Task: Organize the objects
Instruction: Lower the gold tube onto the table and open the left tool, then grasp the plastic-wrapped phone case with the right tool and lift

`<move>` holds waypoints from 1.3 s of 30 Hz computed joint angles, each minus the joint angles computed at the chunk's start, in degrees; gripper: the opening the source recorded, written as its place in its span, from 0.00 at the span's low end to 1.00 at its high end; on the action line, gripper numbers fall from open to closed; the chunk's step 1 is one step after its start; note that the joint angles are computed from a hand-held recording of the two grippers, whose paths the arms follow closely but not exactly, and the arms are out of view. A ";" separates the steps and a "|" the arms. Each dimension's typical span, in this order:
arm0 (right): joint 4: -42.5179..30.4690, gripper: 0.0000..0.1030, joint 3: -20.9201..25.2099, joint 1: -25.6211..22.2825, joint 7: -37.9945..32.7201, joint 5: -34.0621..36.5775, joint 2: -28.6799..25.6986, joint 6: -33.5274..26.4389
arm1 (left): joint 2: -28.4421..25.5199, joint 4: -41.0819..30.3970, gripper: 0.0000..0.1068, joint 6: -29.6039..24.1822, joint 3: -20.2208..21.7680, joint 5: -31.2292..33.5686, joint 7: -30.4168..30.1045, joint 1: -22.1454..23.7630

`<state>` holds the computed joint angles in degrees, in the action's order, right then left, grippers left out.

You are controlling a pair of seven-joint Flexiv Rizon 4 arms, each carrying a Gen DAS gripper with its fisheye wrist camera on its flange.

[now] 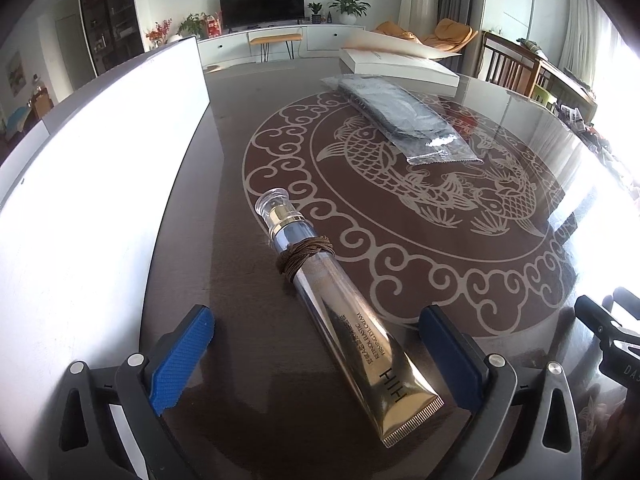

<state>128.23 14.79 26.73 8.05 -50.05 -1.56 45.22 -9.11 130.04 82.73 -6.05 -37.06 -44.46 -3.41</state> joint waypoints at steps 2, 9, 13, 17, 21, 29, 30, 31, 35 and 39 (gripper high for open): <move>0.03 1.00 -0.03 -0.03 0.03 -0.06 -0.02 0.06 | 0.00 0.00 0.96 0.00 0.01 -0.01 0.00 -0.01; 0.02 1.00 0.01 -0.01 0.06 -0.05 0.00 0.00 | -0.03 -0.05 0.96 -0.04 0.04 0.05 -0.02 -0.03; 0.02 1.00 0.02 -0.01 0.08 -0.06 0.00 0.00 | -0.02 -0.03 0.96 -0.04 0.02 0.00 0.02 -0.02; 0.04 1.00 0.01 -0.01 0.13 -0.13 0.00 0.01 | -0.02 -0.03 0.96 -0.04 0.03 0.00 0.02 -0.03; 0.03 1.00 0.02 0.00 0.14 -0.10 -0.01 -0.03 | -0.02 -0.02 0.96 -0.03 0.02 -0.06 0.08 -0.02; -0.18 1.00 0.07 -0.15 -1.88 1.78 0.14 0.53 | -0.04 -0.03 0.96 -0.01 0.00 -0.10 0.11 -0.02; -0.33 1.00 -0.07 -0.35 -2.11 2.40 0.36 1.07 | -0.06 -0.04 0.96 -0.01 -0.01 -0.13 0.13 -0.02; -0.01 1.00 -0.43 -0.71 0.23 0.09 0.89 1.94 | -0.06 -0.04 0.96 -0.01 -0.01 -0.13 0.13 -0.02; -4.11 1.00 -2.95 -2.87 0.01 -8.57 -1.63 6.98 | -0.07 -0.05 0.96 0.01 -0.02 -0.13 0.14 -0.01; -14.69 1.00 -6.52 -4.10 -10.80 -5.97 -10.84 17.07 | -0.09 -0.06 0.96 -0.03 -0.09 -0.27 0.34 0.01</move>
